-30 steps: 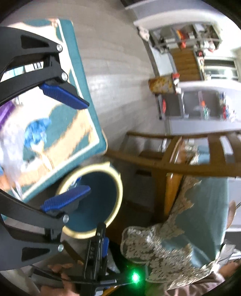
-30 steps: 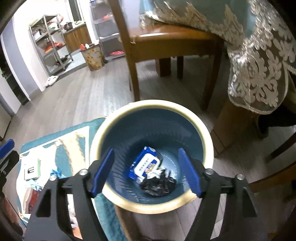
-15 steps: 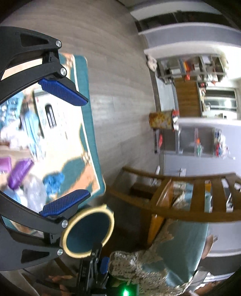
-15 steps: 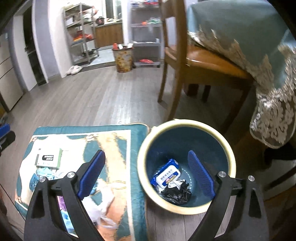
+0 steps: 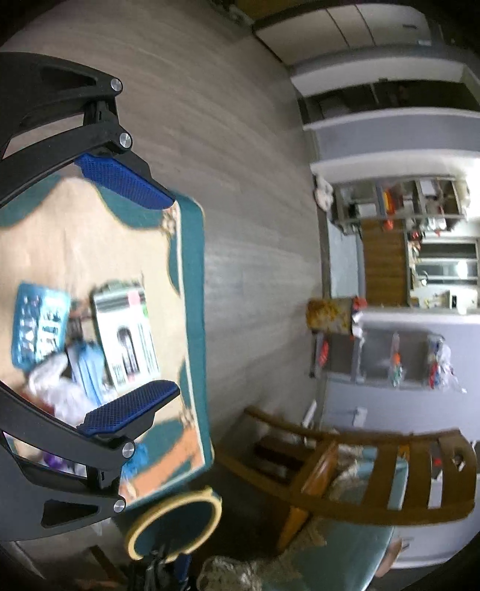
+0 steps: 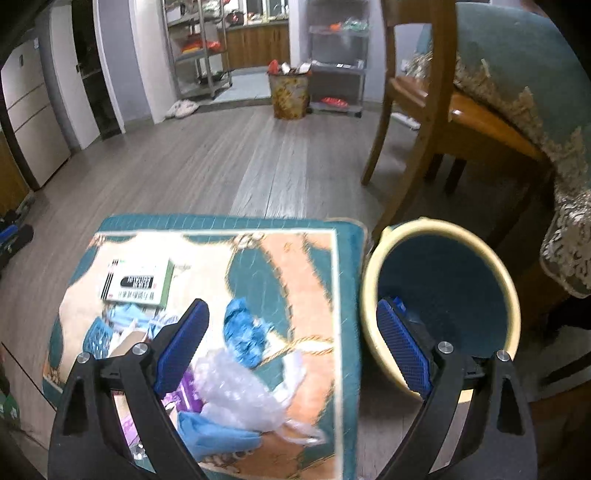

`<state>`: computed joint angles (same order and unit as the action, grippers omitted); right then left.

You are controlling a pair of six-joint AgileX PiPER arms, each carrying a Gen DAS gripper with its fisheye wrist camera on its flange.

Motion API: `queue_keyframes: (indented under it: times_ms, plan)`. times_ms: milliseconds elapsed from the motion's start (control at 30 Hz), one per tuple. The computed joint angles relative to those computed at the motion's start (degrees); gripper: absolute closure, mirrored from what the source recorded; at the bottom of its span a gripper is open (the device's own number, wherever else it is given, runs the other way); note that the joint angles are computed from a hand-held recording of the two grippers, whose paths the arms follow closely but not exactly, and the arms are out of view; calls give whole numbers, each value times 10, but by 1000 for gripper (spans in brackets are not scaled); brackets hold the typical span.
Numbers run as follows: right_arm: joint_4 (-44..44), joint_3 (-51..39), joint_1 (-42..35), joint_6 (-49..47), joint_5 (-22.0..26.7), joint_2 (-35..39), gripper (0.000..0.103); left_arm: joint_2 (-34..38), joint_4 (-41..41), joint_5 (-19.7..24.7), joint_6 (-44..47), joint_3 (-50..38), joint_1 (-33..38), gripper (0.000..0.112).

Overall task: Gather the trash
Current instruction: 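Move both open grippers back over the trash pile, then grasp the clear plastic bag with the right gripper while the left grasps the paper cup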

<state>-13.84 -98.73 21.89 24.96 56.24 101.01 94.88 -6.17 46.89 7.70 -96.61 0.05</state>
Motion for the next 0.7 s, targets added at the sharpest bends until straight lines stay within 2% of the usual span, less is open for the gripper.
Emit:
queue_keyframes:
  times_ms: [200,533,700]
  plan:
    - [14,25,28,0,3,13,13,30,0,11,-13,-11,17,19]
    - [60,71,27,-79,-11,24,13,56,-16,29,-12,-13,-3,19]
    - [91,68,20,-119,-9,32,20,61,-51,56,32,-4,-30,19]
